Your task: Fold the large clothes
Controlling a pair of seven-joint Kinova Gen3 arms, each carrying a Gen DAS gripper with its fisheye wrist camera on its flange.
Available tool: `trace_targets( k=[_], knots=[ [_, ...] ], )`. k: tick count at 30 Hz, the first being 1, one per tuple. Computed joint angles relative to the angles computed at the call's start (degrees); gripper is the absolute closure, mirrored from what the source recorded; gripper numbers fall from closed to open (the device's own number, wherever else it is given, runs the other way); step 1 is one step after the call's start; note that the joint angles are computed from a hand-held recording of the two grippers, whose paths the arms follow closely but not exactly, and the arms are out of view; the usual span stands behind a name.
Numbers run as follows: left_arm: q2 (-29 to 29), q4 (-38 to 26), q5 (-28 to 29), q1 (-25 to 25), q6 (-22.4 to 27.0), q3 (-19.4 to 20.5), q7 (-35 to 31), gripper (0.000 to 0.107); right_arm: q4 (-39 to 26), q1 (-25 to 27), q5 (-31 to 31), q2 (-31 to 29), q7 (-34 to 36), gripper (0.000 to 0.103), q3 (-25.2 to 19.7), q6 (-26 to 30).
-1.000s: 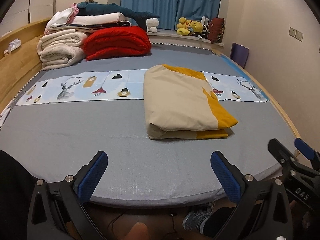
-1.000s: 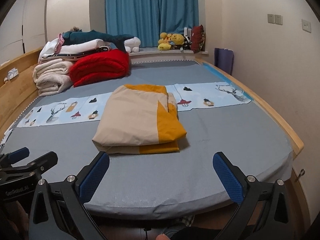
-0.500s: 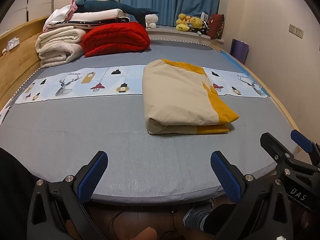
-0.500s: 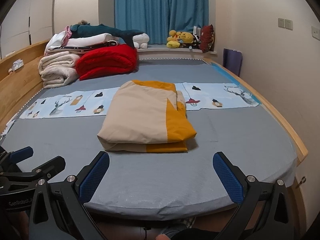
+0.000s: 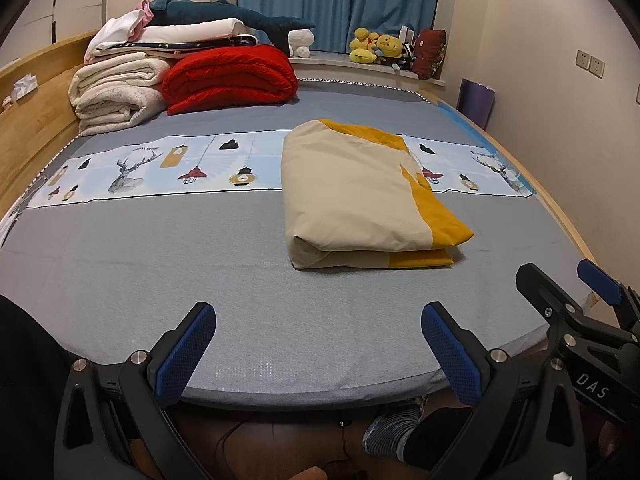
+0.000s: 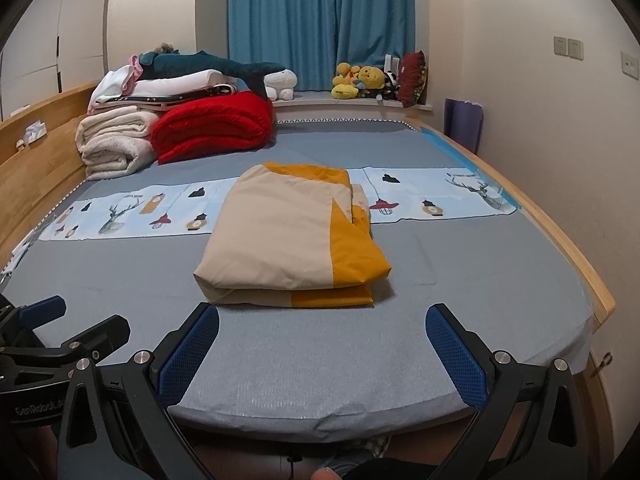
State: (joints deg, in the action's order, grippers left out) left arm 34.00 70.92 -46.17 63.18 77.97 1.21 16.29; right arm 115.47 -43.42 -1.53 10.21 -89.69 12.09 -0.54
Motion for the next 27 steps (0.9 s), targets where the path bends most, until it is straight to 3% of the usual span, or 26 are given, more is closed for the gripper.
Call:
trace_targets(
  k=[27],
  knots=[
    [0.3,-0.7,0.6,-0.1,-0.9,-0.3,-0.2,0.005,0.1,-0.6,-0.3,0.0,0.2,0.000,0.7,-0.1]
  ],
)
